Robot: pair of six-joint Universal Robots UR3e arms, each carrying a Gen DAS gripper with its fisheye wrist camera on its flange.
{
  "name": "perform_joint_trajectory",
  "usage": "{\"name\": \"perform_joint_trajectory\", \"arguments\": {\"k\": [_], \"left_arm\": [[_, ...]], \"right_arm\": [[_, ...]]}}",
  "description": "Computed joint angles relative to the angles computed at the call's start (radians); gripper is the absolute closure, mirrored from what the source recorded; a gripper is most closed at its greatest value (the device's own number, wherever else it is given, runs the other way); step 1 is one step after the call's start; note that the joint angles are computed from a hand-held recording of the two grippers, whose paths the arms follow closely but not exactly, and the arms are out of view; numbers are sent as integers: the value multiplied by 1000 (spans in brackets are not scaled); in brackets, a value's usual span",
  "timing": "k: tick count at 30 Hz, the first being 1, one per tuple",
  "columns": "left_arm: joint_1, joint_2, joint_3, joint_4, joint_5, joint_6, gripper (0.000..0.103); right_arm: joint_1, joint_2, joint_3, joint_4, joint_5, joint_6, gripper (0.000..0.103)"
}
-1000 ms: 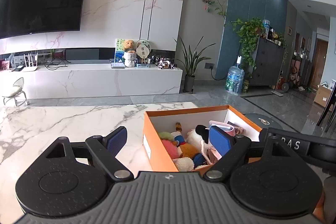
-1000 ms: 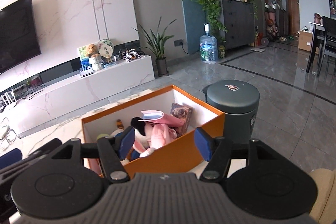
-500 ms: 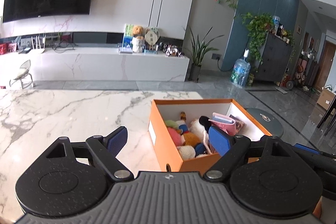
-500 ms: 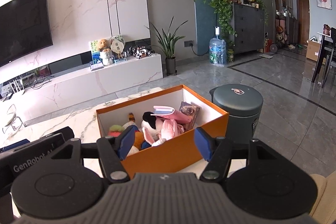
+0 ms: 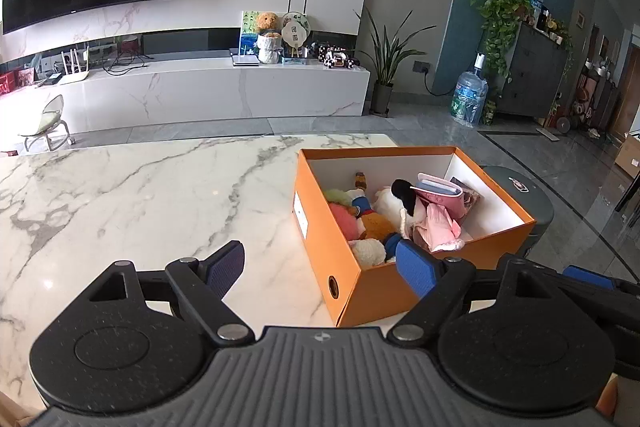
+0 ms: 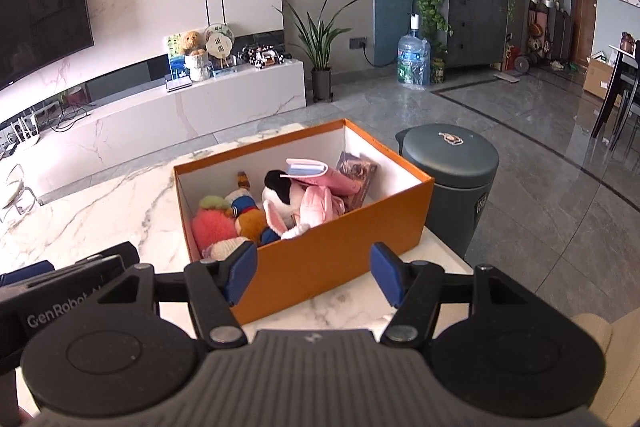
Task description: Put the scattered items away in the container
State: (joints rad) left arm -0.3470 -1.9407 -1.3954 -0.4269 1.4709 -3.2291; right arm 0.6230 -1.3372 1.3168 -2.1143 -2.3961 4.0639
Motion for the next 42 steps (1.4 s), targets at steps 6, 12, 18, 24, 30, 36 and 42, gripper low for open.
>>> {"name": "perform_joint_trajectory", "arguments": {"k": [6,12,18,24,30,36,42], "left_arm": [[-3,5,-3,3,5,3,5],[-8,10,-13,15,11,14,6],[-15,16,-20,27,25,27,6],[-15,25,-29,29,23,36,9],[-10,38,-45,36,13,39,11],[-24,45,-65,77,41,63,14],[-24,47,-67,82,42,61,14]], "right_arm": [[-3,9,6,-16,-2,-7,37],[1,6,5,-7,-3,2,37],[5,2,5,3,-5,12,37],[9,-2,7,8,-5,14,37],[15,-4,8,12,-10,17,37],[21,-9,11,13,-15,20,37],[25,-14,16,12,-17,20,37]]}}
